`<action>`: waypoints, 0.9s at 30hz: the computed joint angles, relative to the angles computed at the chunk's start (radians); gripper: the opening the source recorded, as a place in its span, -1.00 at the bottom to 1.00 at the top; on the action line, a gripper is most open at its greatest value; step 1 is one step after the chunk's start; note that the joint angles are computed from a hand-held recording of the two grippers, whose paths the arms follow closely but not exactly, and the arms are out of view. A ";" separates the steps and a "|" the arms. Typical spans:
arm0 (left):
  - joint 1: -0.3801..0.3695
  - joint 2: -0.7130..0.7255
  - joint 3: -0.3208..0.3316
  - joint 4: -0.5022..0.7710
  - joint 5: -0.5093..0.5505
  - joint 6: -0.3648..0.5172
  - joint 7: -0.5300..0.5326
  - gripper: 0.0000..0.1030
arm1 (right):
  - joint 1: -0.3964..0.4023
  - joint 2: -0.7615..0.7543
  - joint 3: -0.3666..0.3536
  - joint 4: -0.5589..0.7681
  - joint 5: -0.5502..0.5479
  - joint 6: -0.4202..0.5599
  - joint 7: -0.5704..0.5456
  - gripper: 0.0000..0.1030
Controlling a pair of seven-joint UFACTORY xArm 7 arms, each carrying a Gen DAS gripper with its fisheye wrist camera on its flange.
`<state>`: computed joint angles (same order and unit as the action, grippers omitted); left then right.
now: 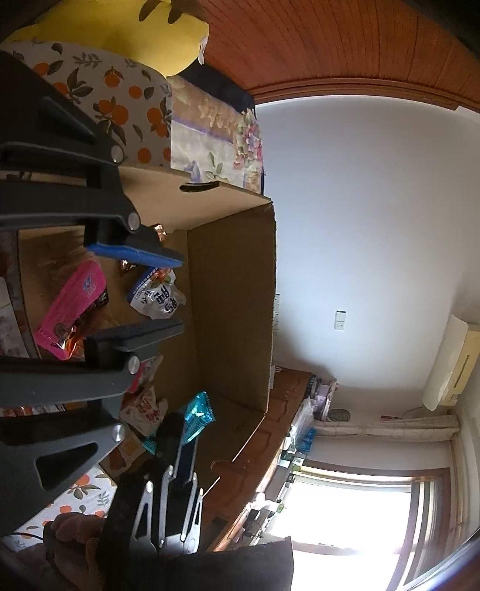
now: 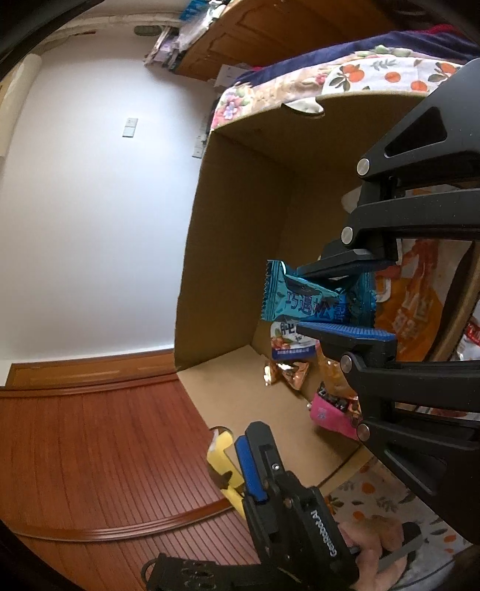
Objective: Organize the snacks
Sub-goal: 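Open both tools to release the snacks into the box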
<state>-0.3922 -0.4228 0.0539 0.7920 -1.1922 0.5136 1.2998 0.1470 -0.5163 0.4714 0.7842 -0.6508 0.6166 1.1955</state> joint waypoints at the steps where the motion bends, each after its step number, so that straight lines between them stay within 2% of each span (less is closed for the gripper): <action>1: -0.002 -0.002 -0.001 -0.004 -0.008 -0.008 0.012 -0.44 | 0.001 0.001 0.000 -0.001 0.002 0.004 -0.002 -0.57; 6: -0.018 -0.016 -0.012 -0.027 -0.034 -0.061 0.063 -0.39 | 0.007 -0.001 -0.006 -0.009 0.009 0.006 0.000 -0.56; 19: -0.030 -0.017 -0.001 -0.029 -0.035 -0.066 0.069 -0.38 | 0.012 -0.001 -0.005 -0.006 0.012 0.023 0.002 -0.54; 27: -0.027 -0.016 0.000 -0.027 -0.038 -0.062 0.072 -0.38 | 0.006 0.003 0.001 0.001 0.001 0.048 0.024 -0.26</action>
